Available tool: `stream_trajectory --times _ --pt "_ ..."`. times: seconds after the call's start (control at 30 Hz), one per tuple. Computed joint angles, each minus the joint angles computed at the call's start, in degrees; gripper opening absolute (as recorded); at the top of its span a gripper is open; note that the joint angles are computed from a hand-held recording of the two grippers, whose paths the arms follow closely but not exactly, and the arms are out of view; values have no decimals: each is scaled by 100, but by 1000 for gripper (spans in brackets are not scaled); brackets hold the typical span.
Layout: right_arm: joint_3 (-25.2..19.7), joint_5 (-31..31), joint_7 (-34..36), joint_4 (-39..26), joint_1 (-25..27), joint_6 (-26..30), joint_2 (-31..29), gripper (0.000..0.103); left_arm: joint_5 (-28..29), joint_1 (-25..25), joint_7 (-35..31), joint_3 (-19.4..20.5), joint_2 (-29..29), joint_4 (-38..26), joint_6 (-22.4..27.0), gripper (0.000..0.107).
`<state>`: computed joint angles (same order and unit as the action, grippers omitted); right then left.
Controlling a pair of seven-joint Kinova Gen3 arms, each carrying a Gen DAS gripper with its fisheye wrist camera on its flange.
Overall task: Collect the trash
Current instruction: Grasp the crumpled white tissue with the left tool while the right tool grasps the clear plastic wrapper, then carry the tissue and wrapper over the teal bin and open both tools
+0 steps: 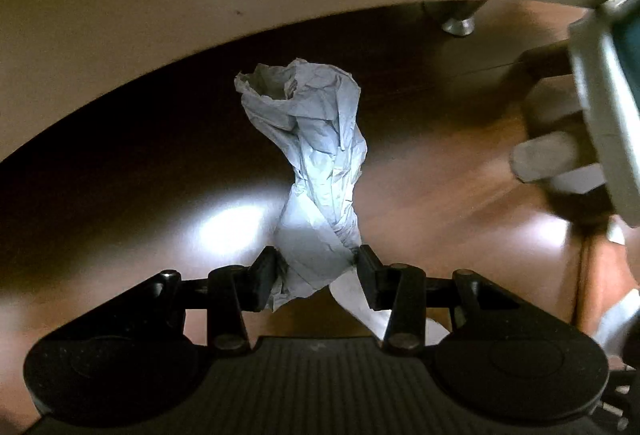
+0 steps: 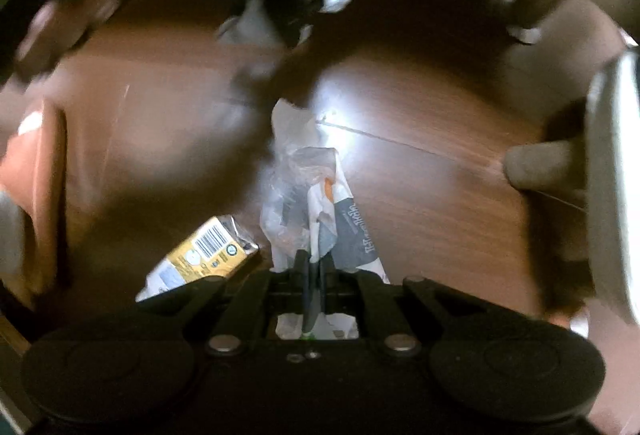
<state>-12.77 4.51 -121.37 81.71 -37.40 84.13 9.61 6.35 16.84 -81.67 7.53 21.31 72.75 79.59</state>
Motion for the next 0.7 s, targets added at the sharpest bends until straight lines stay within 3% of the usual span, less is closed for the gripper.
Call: stream_trajectory --times 0.27,0.7 --pt "-37 255 -901 -646 -94 636 -482 4 -19 102 421 28 -590 -503 833 43" --pt "-676 847 -1917 -1504 107 1359 -1594 4 -100 461 1525 198 -1216 -2226 2336 43"
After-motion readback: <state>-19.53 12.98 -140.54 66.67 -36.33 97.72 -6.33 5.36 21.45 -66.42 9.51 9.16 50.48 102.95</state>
